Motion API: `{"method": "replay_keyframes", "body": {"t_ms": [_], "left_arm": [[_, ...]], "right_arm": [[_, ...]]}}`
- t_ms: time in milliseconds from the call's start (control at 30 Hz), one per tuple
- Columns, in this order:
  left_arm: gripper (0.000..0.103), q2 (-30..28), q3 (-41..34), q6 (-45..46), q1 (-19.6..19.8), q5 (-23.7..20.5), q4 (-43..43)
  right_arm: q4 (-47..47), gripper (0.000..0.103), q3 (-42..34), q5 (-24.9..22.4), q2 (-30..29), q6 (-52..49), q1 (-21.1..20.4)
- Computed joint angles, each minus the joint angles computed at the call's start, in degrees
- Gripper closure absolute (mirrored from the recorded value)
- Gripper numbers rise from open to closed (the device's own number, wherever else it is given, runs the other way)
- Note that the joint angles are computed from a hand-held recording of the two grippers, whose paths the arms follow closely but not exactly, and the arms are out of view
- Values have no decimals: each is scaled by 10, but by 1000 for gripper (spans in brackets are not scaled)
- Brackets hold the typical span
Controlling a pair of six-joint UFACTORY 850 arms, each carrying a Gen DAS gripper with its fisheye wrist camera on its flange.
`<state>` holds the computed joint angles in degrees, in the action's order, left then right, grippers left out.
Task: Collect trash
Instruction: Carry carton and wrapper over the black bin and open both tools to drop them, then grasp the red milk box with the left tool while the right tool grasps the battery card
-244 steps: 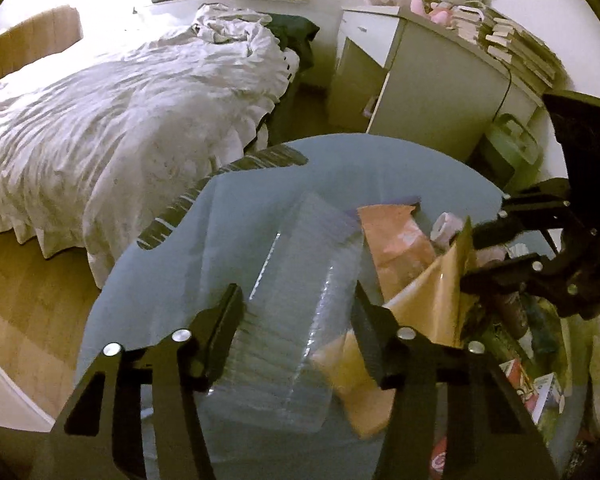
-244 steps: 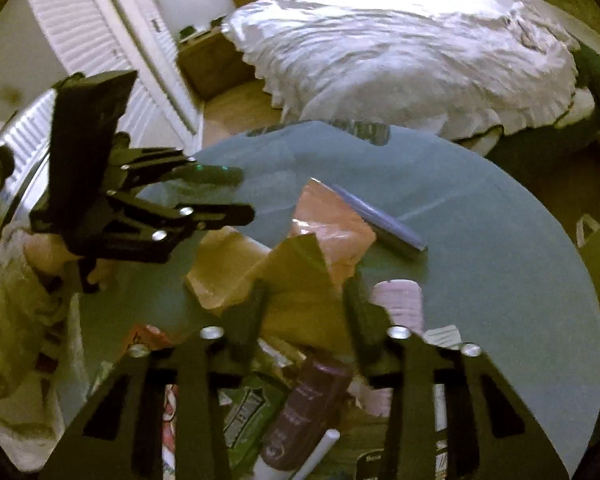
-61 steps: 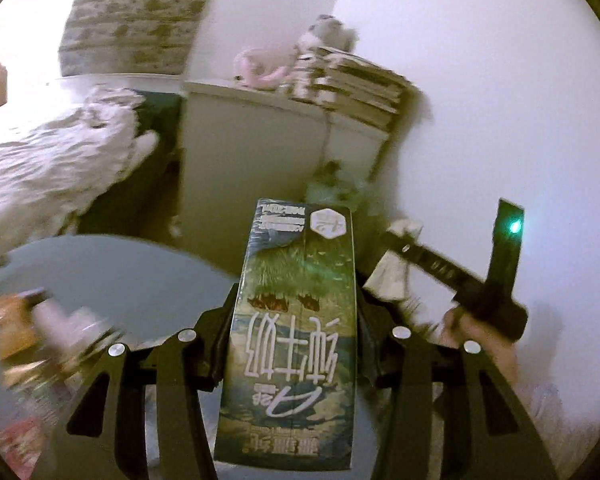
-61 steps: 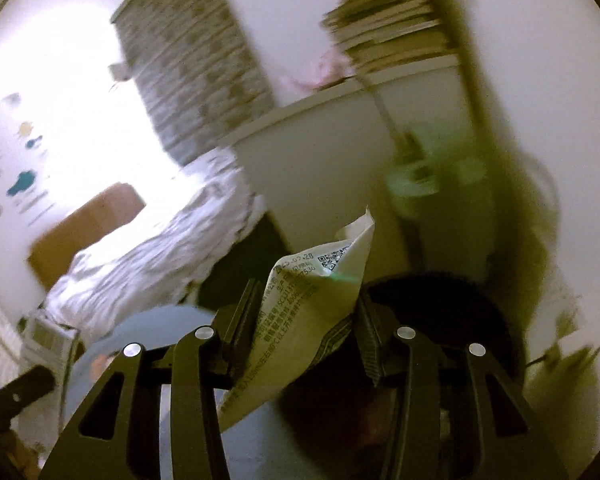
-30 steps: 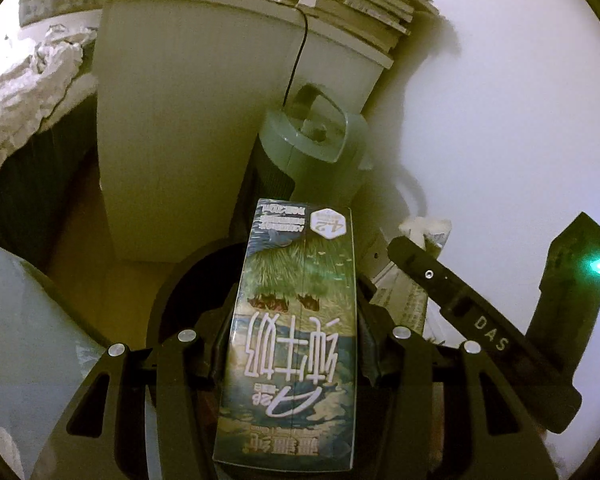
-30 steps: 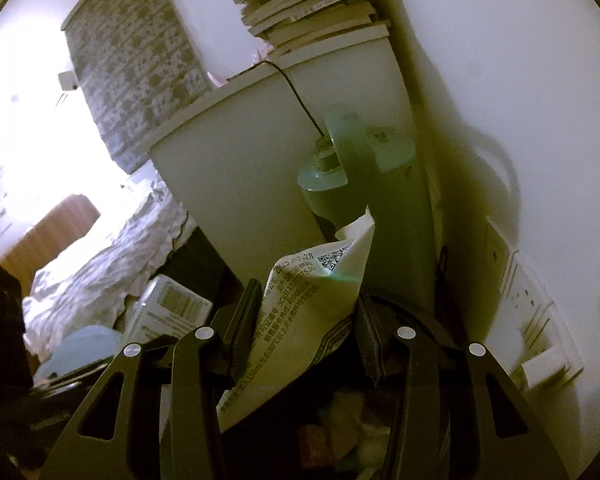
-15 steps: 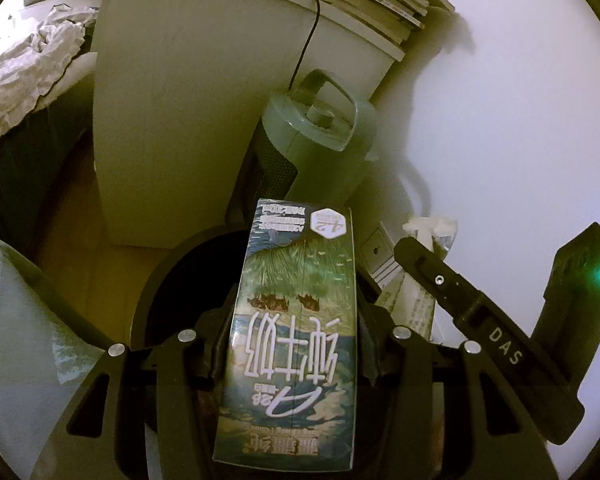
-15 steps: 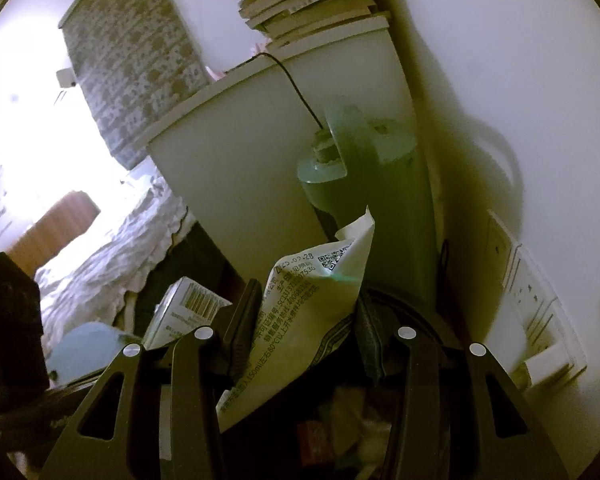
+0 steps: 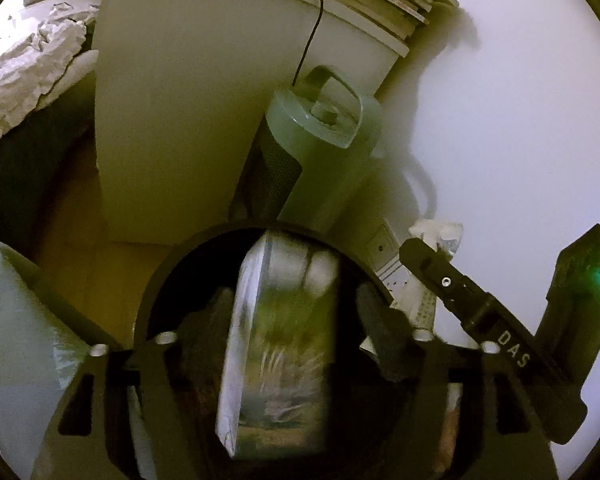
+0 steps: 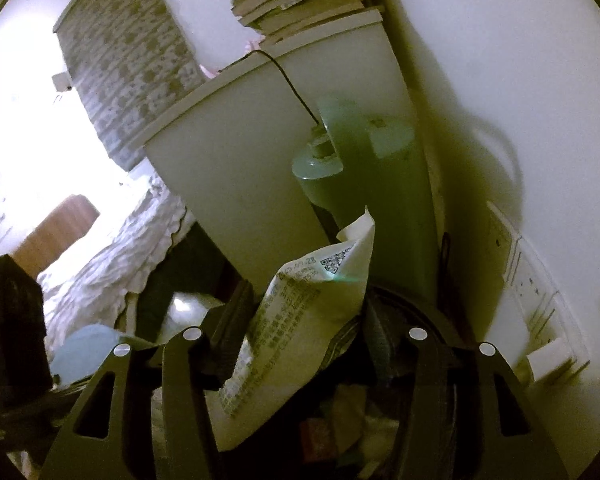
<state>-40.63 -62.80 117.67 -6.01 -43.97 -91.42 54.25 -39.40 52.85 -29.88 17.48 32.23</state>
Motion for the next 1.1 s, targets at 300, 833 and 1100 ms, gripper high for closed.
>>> {"method": "replay_keyframes", "body": {"t_ms": [300, 833, 1100], "left_arm": [[24, 20, 22, 15, 17, -8, -5], [18, 104, 101, 73, 225, -61, 33], [13, 76, 58, 199, 352, 7, 72]], "right_arm": [[2, 36, 1, 8, -2, 13, 0], [-6, 35, -59, -3, -25, -66, 40], [-116, 31, -109, -57, -39, -72, 69]]}}
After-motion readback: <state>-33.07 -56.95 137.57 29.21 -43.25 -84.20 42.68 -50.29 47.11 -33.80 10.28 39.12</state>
